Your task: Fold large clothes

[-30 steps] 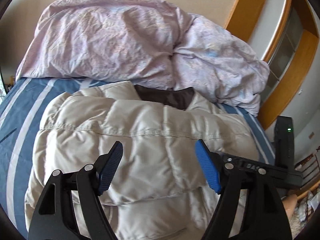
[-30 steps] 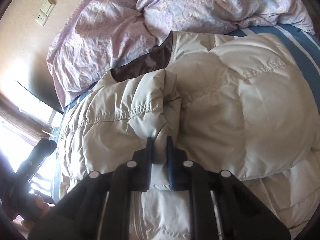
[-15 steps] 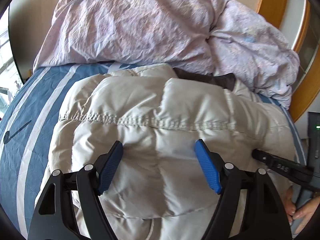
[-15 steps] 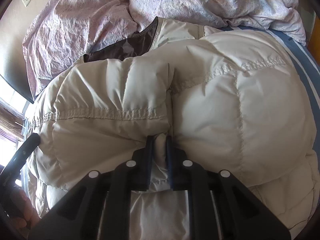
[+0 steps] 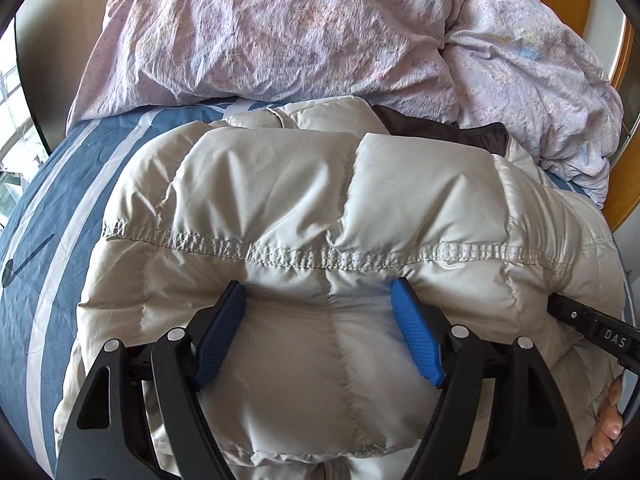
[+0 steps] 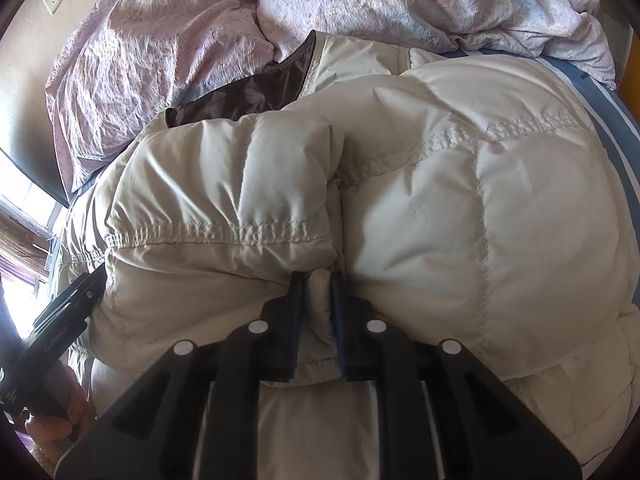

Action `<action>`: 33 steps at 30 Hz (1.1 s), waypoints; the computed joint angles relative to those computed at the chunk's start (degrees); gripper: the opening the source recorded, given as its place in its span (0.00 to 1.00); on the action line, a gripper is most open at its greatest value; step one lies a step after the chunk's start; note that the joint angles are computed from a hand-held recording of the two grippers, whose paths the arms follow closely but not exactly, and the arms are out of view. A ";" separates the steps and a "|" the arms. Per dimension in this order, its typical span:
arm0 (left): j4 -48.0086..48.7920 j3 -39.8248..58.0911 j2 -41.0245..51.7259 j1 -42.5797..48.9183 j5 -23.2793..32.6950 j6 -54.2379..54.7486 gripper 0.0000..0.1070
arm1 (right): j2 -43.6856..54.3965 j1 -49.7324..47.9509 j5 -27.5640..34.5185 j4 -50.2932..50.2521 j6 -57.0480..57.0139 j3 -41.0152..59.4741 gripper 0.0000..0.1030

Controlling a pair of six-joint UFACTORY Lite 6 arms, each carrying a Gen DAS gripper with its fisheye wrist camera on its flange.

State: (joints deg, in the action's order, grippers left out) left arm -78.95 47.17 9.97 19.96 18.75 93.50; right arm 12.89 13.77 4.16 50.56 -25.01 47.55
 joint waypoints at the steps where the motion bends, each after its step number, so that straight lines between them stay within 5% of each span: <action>1: -0.01 0.30 0.48 -0.21 -0.31 -0.10 0.72 | 0.14 0.20 -0.17 -0.43 -0.08 0.07 0.14; 14: -1.06 -0.40 -0.39 -1.44 -3.39 1.58 0.78 | -0.56 0.23 0.64 -4.27 6.55 0.16 0.19; 16: -2.16 -2.08 -2.48 -1.16 -4.50 3.04 0.87 | -1.93 0.06 0.28 -4.61 6.58 -0.87 0.27; 18: -2.46 -4.28 -5.34 0.15 -4.00 4.47 0.92 | -4.64 -0.03 0.02 -3.76 6.00 -2.88 0.48; 21: -1.90 -8.26 -11.52 2.46 -4.43 6.62 0.95 | -11.46 -0.21 -0.20 -14.88 17.58 -7.24 0.69; 26: 8.86 -10.30 -19.06 18.07 10.75 5.20 0.95 | -27.08 -5.07 5.54 -30.89 28.82 -15.32 0.96; 30: 12.63 -7.19 -16.95 37.28 29.28 14.09 0.95 | -43.30 -17.88 16.62 -24.96 11.28 -22.12 0.98; 33: 16.69 -2.84 -11.40 48.11 34.72 19.72 0.95 | -53.69 -34.99 30.55 -17.95 -6.58 -25.46 0.98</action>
State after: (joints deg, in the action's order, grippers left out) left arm -62.27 44.33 -1.43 68.07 53.47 113.22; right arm -40.80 -21.22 34.71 32.61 -31.59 22.09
